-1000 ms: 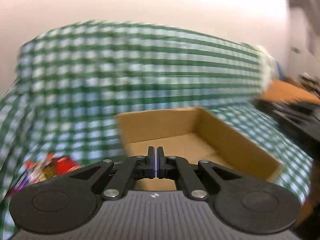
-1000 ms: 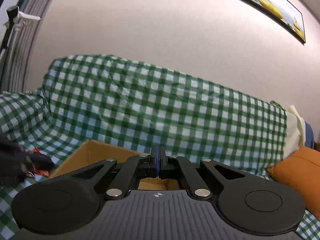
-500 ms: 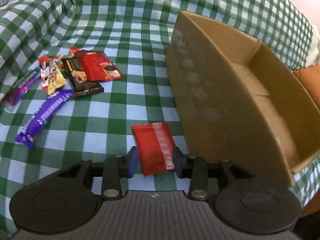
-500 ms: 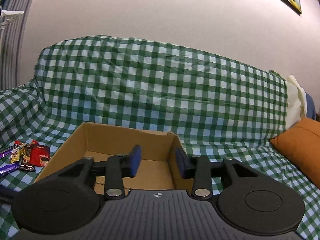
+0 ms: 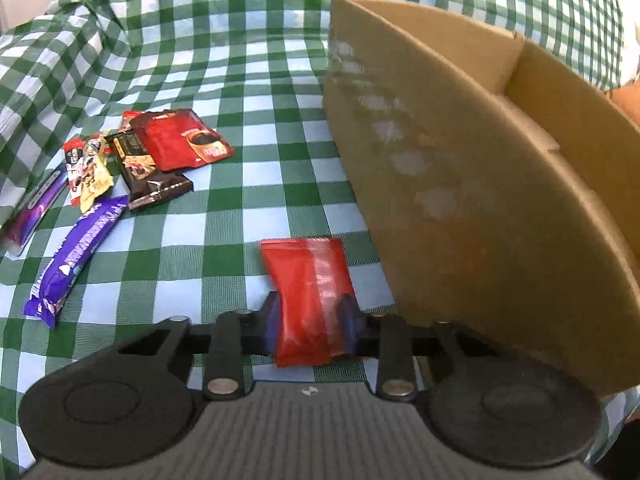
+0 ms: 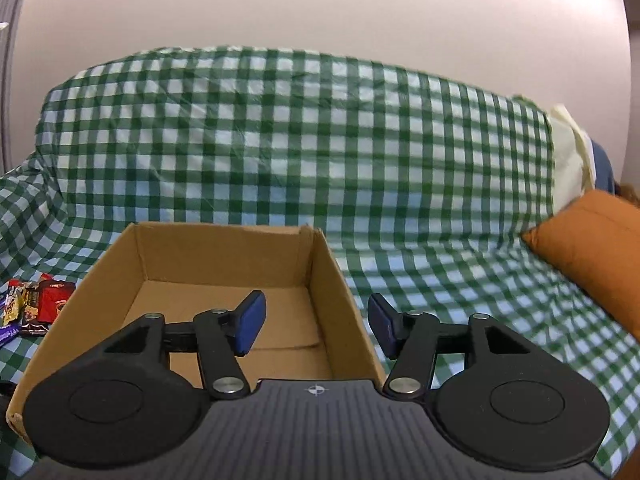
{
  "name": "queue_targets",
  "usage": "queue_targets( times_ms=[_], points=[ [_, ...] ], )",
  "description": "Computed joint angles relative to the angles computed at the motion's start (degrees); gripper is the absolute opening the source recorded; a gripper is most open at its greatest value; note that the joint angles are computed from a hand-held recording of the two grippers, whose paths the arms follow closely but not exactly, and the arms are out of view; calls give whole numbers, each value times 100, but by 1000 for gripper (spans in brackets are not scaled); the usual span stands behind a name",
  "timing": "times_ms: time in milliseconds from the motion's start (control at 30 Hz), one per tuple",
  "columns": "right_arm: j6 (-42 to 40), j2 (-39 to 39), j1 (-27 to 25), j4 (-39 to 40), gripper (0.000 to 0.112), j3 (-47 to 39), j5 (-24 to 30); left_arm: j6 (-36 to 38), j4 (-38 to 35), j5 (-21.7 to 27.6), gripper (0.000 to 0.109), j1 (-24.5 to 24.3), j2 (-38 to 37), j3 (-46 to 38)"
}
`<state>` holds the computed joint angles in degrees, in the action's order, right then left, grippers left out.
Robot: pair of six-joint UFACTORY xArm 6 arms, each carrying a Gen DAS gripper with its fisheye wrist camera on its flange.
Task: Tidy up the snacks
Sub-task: 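Carry both snacks over the cardboard box and open both tools to drop them, then withdraw both tools from the box back toward the snack pile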
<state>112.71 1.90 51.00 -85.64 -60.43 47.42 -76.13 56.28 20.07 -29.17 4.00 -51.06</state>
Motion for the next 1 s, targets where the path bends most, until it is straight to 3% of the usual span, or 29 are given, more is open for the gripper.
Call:
queue_targets(
  times_ms=[133,267,333,367,433,500,567,633,667,733,767,833,900,933,1000],
  points=[
    [-212,110,-23,394,60,-106,74,-1201,1202,252,31,-52,-369,44],
    [-324,162,-82,793,60,-158,102,-3597,3444,359,31,-97,-964,159],
    [-373,179,-121,983,60,-170,117,-4796,4588,-120,35,27,-1305,148],
    [-405,188,-131,1074,60,-180,130,-5396,5188,-693,38,163,-1379,10],
    [-495,221,-155,1260,60,-205,139,-6595,6387,-1345,99,135,-1192,-439],
    [-584,249,-164,1414,60,-223,130,-7191,7107,-1038,101,-76,-1279,-378],
    [-720,289,-155,1599,60,-266,145,-6970,6867,-857,95,-122,-1156,-361],
    [-818,314,-185,1755,60,-292,122,-6108,5788,-1145,75,55,-963,-386],
    [-866,323,-191,1830,59,-305,125,-5560,5189,-1279,72,140,-866,-367],
    [-1043,371,-202,2015,57,-361,168,-4484,4106,-1638,54,312,-725,-313],
    [-1106,387,-207,2107,52,-370,172,-4093,3722,-1884,52,433,-635,-307],
    [-1180,416,-226,2288,38,-393,180,-3247,2947,-2199,34,526,-538,-214],
    [-1266,449,-184,2330,25,-450,381,-2297,2247,-1847,22,365,-609,-31],
    [-1257,433,-180,2344,18,-442,418,-2092,2071,-1755,22,290,-675,27],
    [-1069,304,-234,2315,15,-293,241,-2049,1952,-1895,20,374,-739,133]
  ],
)
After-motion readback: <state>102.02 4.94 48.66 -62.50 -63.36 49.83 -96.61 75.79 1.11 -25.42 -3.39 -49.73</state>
